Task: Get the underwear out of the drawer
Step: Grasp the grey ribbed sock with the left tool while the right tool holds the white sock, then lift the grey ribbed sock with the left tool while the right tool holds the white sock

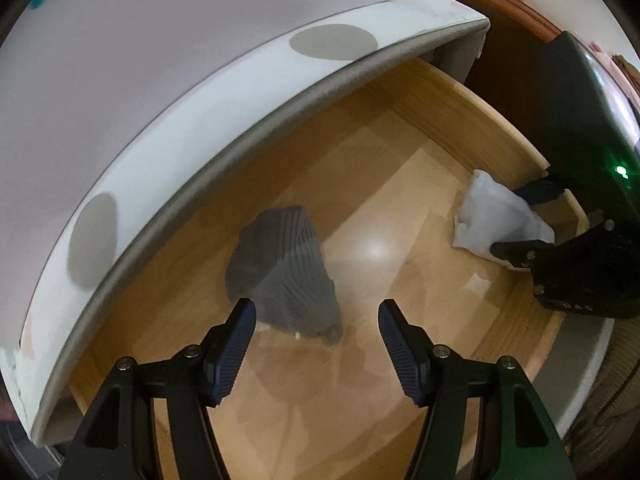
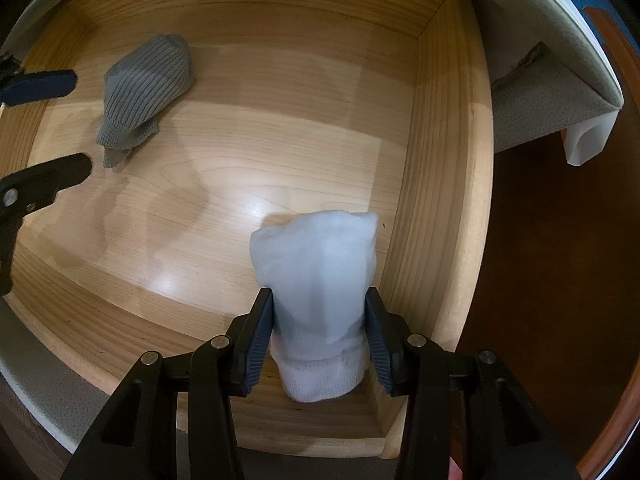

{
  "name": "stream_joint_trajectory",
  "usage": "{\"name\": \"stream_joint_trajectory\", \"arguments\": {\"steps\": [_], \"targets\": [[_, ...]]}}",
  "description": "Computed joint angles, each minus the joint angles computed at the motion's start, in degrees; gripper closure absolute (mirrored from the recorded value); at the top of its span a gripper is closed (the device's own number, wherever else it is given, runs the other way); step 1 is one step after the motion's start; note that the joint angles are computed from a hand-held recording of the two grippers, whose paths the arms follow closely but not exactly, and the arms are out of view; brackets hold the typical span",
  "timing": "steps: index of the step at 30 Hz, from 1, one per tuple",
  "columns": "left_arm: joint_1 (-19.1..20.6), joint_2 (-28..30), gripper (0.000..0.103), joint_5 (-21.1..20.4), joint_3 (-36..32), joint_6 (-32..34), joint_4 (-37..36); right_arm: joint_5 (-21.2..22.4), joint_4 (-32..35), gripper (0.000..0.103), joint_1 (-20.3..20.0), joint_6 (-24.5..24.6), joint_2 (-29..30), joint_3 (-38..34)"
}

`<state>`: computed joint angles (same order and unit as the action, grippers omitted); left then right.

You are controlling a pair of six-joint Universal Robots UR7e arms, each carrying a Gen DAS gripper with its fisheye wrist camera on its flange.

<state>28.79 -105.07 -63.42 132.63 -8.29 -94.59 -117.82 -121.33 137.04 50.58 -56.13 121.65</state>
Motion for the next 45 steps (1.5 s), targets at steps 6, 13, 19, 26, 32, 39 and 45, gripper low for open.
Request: {"name": "stream_joint_trajectory", "arguments": {"steps": [6, 13, 19, 26, 32, 39, 45], "targets": [[1.23, 1.86, 0.038, 1.35, 1.42, 2.85, -4.03, -0.06, -0.03, 0.062, -0.16, -0.01, -0.35, 0.33], [3.2, 2.66, 0.054, 5.19, 3.16, 4.29, -7.36, -0.16, 0.66, 0.062, -0.33, -0.19, -1.48, 0.85], [5.18, 3.41, 0.067, 5.8, 2.84, 3.66, -8.98, -0.19, 0.57, 0.062, -0.41, -0.36, -1.53, 0.93], [5.86, 4.14, 0.076, 5.17, 1.93, 1.85, -6.64, -0.27, 0.56, 0.062, -0.5, -0.52, -1.48, 0.97], [6.37, 5.26, 0.081, 4.4, 0.61, -1.5, -3.22, -0.34, 0.27, 0.062, -0.67, -0.7, -1.61, 1.2], [6.19, 3.97, 0.081, 3.95, -0.41, -4.91, 3.3, -0.39, 0.21, 0.062, -0.72, -0.8, -1.49, 1.17], [5.87, 1.78, 0.081, 3.06, -1.04, -9.52, 9.96, -0.48, -0.83, 0.062, -1.09, -1.39, -1.03, 1.46]]}}
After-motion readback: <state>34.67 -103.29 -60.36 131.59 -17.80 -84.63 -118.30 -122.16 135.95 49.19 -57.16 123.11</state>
